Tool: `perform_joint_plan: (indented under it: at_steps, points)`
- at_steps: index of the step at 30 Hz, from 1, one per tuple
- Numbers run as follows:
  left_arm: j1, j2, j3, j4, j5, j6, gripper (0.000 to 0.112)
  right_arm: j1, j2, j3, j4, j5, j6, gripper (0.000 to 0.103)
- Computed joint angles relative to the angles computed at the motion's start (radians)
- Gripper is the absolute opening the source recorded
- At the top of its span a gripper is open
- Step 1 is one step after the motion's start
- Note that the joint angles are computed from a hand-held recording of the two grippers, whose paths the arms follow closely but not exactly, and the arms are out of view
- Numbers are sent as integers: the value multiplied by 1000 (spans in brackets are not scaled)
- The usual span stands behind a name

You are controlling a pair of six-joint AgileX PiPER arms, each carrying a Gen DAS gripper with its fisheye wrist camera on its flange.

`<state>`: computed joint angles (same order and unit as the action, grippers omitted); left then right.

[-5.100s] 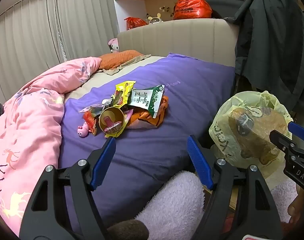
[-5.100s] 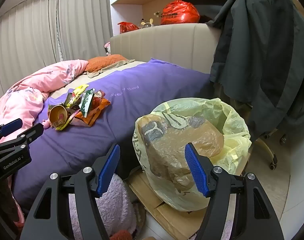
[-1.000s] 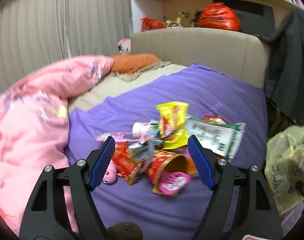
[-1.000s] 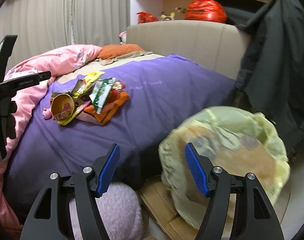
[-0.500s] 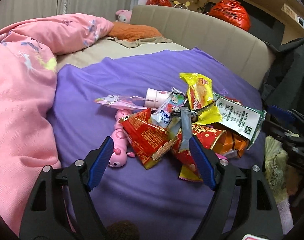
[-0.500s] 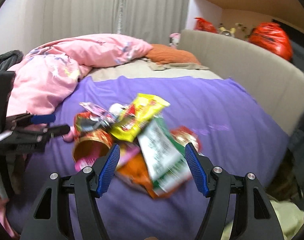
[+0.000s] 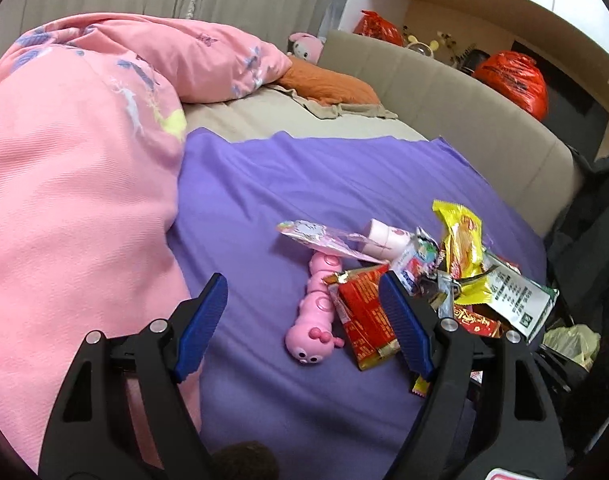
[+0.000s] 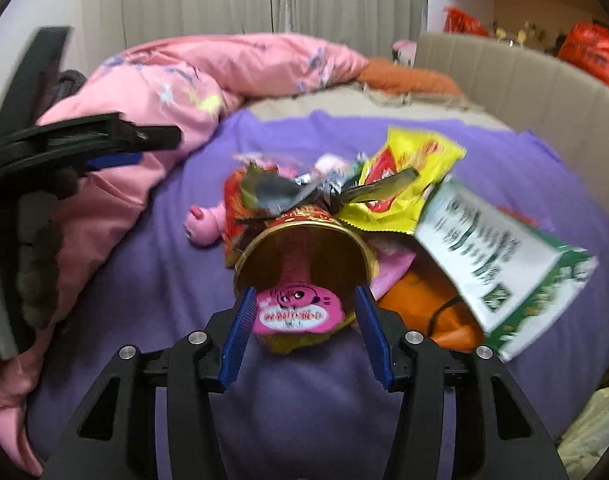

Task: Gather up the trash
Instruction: 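Reach the right tool into the snack pile and grasp the pink candy stick, then grasp the red paper cup with the left tool while the right tool lifts the pink stick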

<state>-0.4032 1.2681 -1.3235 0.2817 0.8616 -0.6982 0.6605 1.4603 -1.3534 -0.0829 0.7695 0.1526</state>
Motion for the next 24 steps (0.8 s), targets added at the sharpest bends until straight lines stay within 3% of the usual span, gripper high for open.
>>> perform_joint_plan:
  at_steps: [4,5,6,10,18,24]
  points:
    - [-23,-7,6,-2,-15,8,74,-33,22,5,79,6,-44,44]
    - [-22,-6,7,-9,-21,15,74,-27,15,13,70,11,-42,41]
    - [-23,-8,12,-14,-25,20,74,-18,7,21,49,17,-31,31]
    - [-47,-2,17,-5,-26,17,74,-5,-57,72,20,46,-19,23]
    - [-105,13,29,27,-30,-10,74,-106,-262,212,84,82,5,17]
    - [-152,8,32,-81,-76,74,74,-195,-400,292,80,124,29,17]
